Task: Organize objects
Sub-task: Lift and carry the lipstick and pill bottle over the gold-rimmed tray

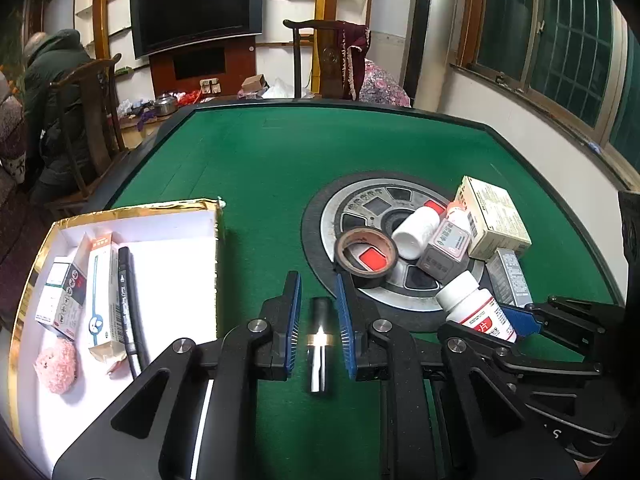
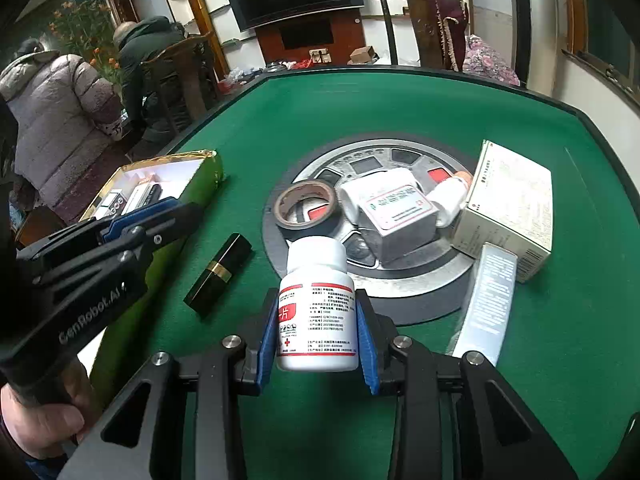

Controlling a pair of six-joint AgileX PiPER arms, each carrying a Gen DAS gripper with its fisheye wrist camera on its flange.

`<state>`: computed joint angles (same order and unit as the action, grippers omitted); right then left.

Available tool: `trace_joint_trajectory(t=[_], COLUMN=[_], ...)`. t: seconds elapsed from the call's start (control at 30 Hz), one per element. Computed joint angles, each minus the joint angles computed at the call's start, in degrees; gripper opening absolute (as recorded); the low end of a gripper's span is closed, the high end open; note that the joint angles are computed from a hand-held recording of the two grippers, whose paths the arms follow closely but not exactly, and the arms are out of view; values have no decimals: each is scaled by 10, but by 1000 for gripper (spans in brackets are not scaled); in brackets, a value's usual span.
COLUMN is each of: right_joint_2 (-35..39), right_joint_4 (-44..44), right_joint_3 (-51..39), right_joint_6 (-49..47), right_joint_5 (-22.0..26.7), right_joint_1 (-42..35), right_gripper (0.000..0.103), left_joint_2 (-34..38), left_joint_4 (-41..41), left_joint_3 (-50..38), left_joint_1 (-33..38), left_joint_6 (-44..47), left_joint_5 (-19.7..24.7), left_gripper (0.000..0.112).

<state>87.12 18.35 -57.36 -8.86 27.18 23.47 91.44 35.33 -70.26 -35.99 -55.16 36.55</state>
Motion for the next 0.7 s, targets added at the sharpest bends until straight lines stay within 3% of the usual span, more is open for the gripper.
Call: trace_joint_trajectory(t=[0.07,0.23,0.37,0.57,0.6,0.7], right_joint_2=[1,0,-5,-19,-21,-25], right_joint_4=[-2,24,69,133,137,155], right_joint_3=[-5,-5,0,9,10,10], right_joint_6=[7,-12,-64,-129,-134,-148], right_joint_5=[0,1,7,22,24,30], right_joint_1=[1,-7,-22,-49,-51,-58], right_gripper=[35,35,35,35,35,35], left_joint_2=[-4,22,43,84,91,97], left_joint_4=[-56,-258,-312,-209,-193,-197], left_joint_3=[3,-29,-48,-97,-102,-105], left_joint_1=[24,85,90,38,31,29], left_joint_6=[49,249,295,211,199,200], left_joint_5=[-17,5,30,101,112,111], left_gripper=[17,17,17,17,22,27])
